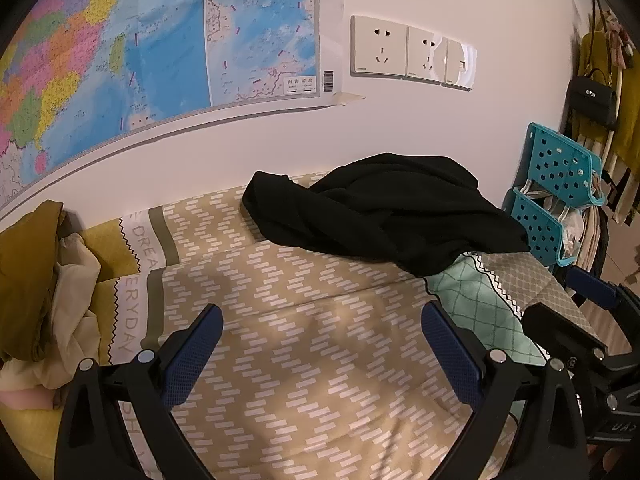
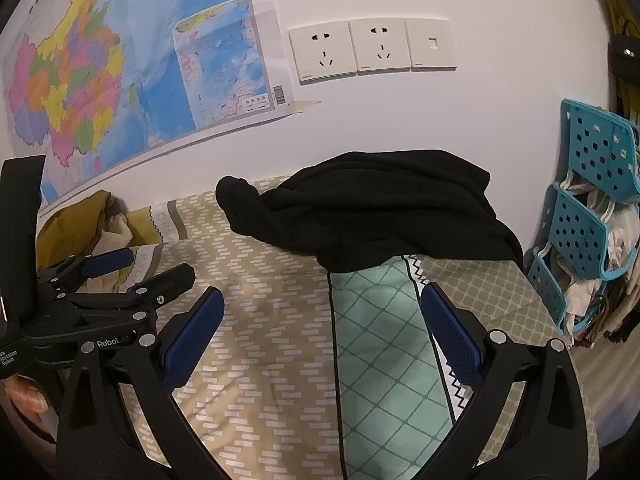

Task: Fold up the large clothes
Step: 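Reach both grippers to the black jacket and grasp its shoulders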

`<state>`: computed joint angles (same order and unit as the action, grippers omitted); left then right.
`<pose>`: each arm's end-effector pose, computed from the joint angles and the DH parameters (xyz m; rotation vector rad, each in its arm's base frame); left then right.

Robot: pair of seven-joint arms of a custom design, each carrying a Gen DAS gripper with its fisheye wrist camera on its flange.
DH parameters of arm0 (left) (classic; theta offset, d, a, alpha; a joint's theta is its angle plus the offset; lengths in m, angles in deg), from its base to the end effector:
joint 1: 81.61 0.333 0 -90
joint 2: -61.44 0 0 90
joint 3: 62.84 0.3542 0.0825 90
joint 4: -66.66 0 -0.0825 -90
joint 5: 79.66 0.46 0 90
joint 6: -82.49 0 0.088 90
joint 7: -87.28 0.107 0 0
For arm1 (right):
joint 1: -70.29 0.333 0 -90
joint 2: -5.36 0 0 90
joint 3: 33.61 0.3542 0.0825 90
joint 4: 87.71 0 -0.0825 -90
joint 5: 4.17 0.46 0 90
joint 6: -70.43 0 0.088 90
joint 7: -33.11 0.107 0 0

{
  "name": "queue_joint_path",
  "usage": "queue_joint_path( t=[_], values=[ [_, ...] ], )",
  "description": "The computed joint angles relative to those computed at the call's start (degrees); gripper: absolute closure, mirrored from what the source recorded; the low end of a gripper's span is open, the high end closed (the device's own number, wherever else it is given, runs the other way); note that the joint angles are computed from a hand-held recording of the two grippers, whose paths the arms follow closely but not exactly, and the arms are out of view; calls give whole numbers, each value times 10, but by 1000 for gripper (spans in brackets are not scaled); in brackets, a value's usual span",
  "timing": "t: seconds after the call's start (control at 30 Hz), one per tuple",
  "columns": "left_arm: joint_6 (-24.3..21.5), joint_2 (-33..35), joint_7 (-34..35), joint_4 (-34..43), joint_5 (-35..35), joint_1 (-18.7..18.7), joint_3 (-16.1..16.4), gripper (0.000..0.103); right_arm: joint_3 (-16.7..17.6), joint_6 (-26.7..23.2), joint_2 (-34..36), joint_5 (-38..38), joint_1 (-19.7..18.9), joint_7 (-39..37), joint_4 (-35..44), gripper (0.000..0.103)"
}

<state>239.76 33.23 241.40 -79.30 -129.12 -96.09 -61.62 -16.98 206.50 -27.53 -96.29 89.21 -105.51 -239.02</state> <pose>0.4746 -0.0802 0.5037 -1.1260 2.2880 -1.0472 0.3686 0.2492 0.4551 -0.9988 1.6770 -1.1371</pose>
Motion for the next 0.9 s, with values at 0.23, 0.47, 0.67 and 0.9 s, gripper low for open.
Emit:
queue_joint_path(
  t=[0.23,0.47,0.67,0.9],
  values=[
    [5,37,-29,25,20,22,-10,7,-26,45,26,-30,-12,-27,23,6],
    [50,107,-104,68,79,69,-28,7,-65,109,138,-26,-41,-171,127,6],
    [59,142,-150,89,124,95,-33,7,-83,120,257,9,-45,-331,246,17],
    [52,172,-174,108,155,109,-39,7,-107,93,294,53,-31,-439,294,76]
  ],
)
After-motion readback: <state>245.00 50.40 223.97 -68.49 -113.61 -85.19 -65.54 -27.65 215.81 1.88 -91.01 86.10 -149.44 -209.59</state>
